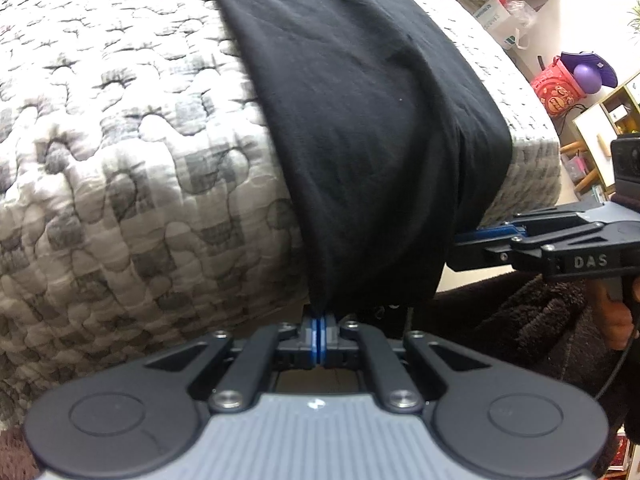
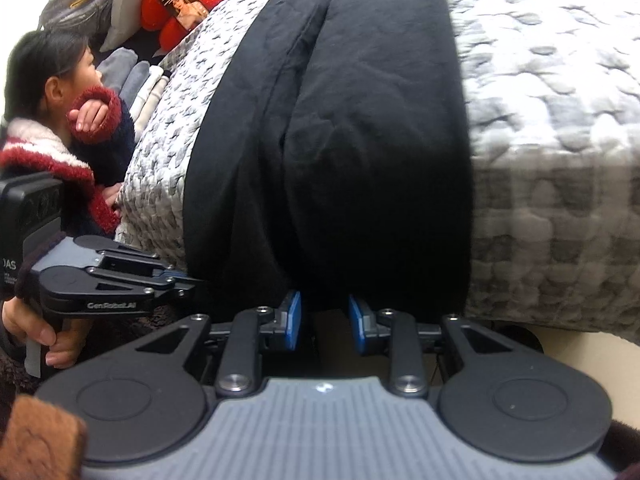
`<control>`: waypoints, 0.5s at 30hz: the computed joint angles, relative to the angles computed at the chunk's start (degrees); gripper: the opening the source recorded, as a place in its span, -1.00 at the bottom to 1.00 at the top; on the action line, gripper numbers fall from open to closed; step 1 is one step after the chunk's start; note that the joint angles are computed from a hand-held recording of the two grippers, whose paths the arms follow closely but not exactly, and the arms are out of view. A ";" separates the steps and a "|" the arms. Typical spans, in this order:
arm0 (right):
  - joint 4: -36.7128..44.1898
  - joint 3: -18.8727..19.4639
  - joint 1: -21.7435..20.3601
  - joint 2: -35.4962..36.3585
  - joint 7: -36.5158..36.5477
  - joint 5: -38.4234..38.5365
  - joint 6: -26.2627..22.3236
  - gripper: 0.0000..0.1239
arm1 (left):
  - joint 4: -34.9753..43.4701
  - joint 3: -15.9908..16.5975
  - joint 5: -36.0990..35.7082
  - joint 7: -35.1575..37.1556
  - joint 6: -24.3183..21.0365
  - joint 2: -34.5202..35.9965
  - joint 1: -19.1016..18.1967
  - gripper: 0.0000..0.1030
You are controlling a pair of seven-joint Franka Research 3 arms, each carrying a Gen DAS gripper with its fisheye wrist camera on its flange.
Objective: Fold clothes
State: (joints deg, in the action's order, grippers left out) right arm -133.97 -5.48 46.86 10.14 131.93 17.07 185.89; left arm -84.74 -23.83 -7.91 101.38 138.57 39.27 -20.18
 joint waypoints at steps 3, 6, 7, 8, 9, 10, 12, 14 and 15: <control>0.28 4.86 -4.53 0.57 -1.93 1.03 1.39 -0.38 | -0.25 -0.64 -0.73 0.97 0.14 0.01 0.63 -0.97; 0.75 6.08 -5.40 1.24 -3.98 2.74 2.30 -0.38 | -0.54 -1.09 -1.61 1.86 0.30 -0.04 1.12 -0.97; 1.24 5.27 -4.50 1.65 -4.63 3.24 2.24 -0.38 | -0.60 -1.06 -1.70 2.00 0.29 -0.10 1.15 -0.97; 1.89 4.54 -3.70 2.15 -5.35 3.54 2.02 -0.38 | -0.46 -0.95 -1.69 2.01 0.15 -0.03 1.08 -0.97; 2.53 3.84 -2.96 2.66 -5.98 3.73 1.79 -0.38 | -0.28 -0.83 -1.65 2.00 -0.01 0.08 1.00 -0.97; 3.17 3.18 -2.27 3.16 -6.51 3.82 1.56 -0.38 | -0.10 -0.73 -1.60 1.98 -0.17 0.18 0.93 -0.97; 4.61 1.06 -0.23 4.21 -7.02 3.74 0.58 -0.38 | 0.27 -0.53 -1.44 1.70 -0.29 0.49 0.56 -0.97; 5.42 0.80 0.09 4.60 -7.15 3.29 -0.12 -0.39 | 0.20 -0.59 -1.55 1.56 -0.23 0.51 0.52 -0.97; 5.69 1.20 -0.25 4.67 -7.27 3.00 -0.36 -0.39 | 0.09 -0.65 -1.70 1.64 -0.19 0.51 0.67 -0.97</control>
